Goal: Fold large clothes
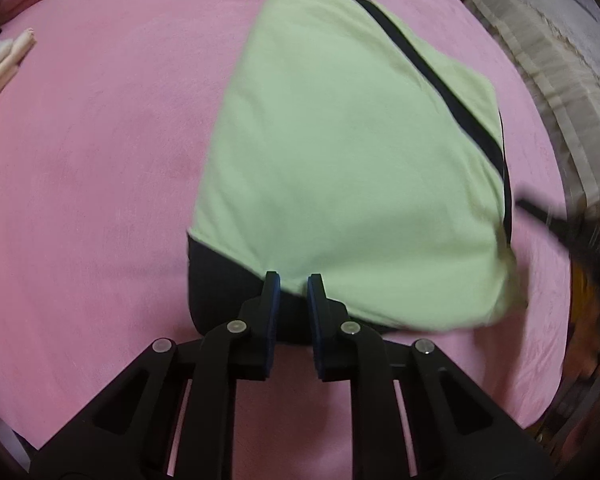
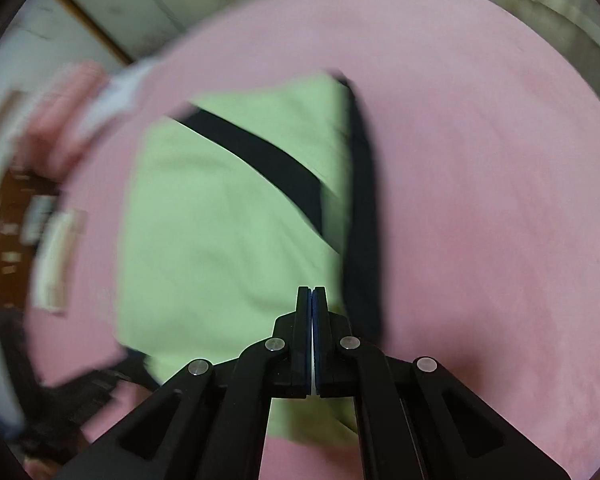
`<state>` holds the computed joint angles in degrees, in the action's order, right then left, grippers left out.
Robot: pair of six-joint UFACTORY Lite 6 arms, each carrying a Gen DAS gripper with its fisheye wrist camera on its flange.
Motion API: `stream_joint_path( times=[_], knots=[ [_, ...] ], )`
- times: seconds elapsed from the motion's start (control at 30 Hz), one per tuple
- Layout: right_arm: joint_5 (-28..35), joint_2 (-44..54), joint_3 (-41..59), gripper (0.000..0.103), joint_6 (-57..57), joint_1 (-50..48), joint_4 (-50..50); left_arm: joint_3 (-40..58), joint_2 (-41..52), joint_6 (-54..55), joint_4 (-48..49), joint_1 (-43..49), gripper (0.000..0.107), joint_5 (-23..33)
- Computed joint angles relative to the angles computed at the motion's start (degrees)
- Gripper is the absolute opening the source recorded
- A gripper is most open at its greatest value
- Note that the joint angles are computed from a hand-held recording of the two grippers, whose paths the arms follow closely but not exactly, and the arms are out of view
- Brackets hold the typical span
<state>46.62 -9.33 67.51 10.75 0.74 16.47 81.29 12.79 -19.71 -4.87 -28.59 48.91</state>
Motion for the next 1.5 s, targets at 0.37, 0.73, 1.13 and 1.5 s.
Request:
stream_joint_path(
  times=[0.37, 0.73, 1.13, 1.5],
  knots=[
    [1.94, 40.34, 38.19, 0.0, -14.37, 6.0, 4.75, -0.19, 0.88, -0.15, 0.89, -0.62, 0.013, 0.94],
    [-0.57, 32.97, 33.39, 0.003, 2.71, -7.64, -10.79, -1.43, -3.58, -1.15, 1.88, 0.1, 0.013, 3.27],
    [11.22, 4.05, 5.86, 0.071, 24.38, 13.73, -17.78, 12.51, -0.74, -11.28, 8.19, -4.81, 0.021, 17.76],
    [29.14, 7.38, 17.21, 0.092, 41.12, 30.65, -19.93, 27.93, 2.8, -8.98, 7.57, -3.99, 0.056, 30.5]
  ],
)
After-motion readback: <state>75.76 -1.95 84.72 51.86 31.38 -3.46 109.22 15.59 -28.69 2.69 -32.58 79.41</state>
